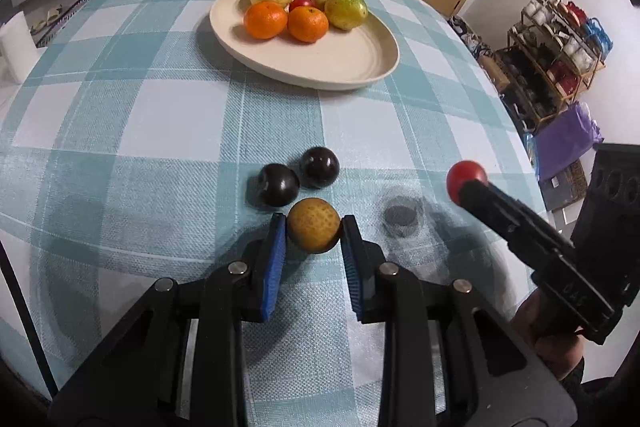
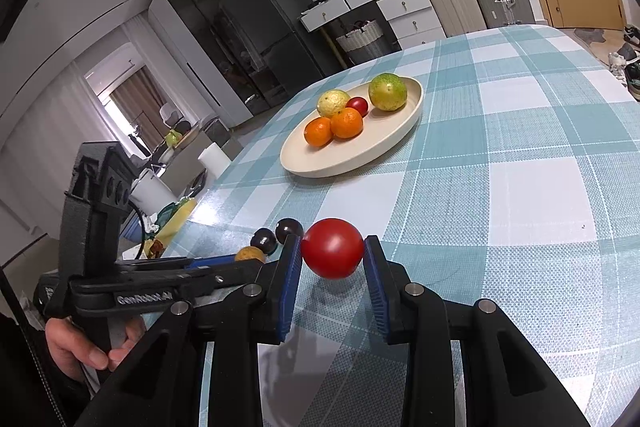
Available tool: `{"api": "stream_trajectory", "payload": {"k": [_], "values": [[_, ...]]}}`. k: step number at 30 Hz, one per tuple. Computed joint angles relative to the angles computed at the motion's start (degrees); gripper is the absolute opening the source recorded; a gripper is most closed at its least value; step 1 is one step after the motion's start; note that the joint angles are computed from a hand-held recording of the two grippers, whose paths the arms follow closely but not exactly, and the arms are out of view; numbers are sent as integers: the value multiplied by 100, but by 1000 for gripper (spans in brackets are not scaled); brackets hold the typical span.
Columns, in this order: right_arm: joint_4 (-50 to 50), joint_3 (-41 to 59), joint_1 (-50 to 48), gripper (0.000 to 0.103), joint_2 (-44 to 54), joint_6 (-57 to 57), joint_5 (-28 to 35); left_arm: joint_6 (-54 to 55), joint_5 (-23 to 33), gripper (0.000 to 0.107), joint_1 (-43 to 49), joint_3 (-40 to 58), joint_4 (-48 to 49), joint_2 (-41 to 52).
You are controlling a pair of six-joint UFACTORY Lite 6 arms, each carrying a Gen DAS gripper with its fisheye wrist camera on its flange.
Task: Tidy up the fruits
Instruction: 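Carry the kiwi and the tomato over the plate with both grippers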
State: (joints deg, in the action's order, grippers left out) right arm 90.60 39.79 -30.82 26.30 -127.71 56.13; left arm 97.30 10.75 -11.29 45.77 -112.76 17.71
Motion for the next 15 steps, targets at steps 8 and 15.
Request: {"api": "stream_trajectory", "payload": {"k": [8, 15], "values": [[164, 23, 322, 32, -111, 137, -404, -598, 395, 25, 324, -28, 759, -223], [215, 300, 671, 32, -280, 577, -509, -1368, 845, 25, 608, 402, 1678, -153]]}}
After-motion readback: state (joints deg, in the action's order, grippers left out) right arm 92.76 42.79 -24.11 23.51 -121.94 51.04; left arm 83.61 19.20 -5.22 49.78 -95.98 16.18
